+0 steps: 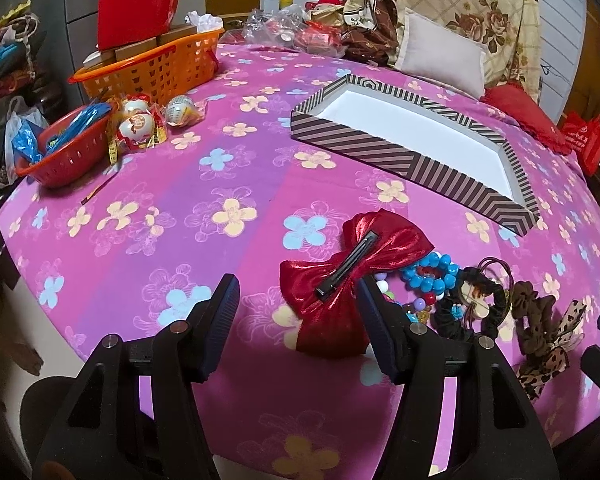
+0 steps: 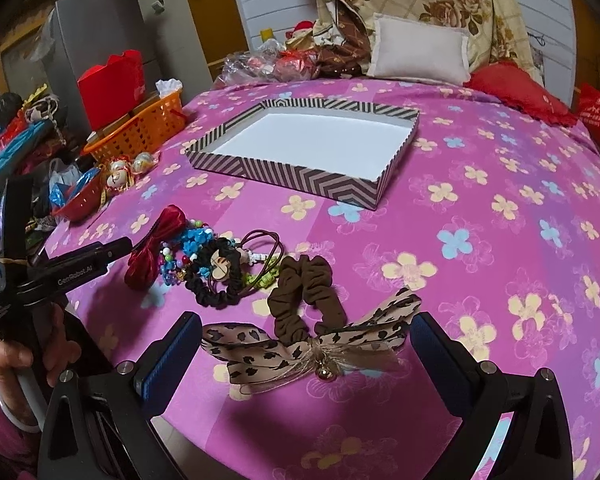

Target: Organize jewelry

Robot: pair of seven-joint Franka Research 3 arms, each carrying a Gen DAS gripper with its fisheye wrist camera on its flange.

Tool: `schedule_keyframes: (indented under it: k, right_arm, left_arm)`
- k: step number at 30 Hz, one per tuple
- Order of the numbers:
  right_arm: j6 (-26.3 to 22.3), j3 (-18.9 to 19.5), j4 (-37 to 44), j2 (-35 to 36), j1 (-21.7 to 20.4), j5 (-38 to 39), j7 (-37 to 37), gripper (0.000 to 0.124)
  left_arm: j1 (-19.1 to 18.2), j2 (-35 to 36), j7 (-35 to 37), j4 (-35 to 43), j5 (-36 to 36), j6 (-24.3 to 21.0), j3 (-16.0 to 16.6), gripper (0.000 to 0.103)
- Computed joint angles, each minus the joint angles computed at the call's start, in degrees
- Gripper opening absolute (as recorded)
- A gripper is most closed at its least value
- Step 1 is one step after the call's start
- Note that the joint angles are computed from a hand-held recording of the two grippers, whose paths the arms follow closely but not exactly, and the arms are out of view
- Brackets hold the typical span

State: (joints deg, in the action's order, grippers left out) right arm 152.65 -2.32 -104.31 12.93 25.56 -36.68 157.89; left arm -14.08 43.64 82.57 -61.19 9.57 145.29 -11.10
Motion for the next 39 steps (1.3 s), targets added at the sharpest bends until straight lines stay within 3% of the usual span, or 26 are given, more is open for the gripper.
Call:
schedule_keyframes:
  k: [6,29,34,39]
  right_arm:
    - [-1.5,0.5,1.0,0.8,-0.2,3.0,-3.1,0.103]
    - [-3.6,0.3,1.6,1.1,0.1,5.1,-3.5,0.103]
    - [-3.5,0.2,1.5,1.5,0.1,5.4,-3.1,0.103]
    - [-3.6,-0.2,1.3,1.6,0.1,5.3,-2.1,0.103]
  left_arm:
    - [-0.4,-0.3,-0.3,-0.3,0.6,0.2,0.3,0.061]
    - [-0.7,-0.7,-0.4,-0.5,1.4,0.5,0.5,0.061]
    - [-0.5,-0.3,0.0,0.3,0.9,-0.5,0.2,0.061]
    - [0.9,2.3,2.3,5.0,-2.2,-4.3,-1.5,0.061]
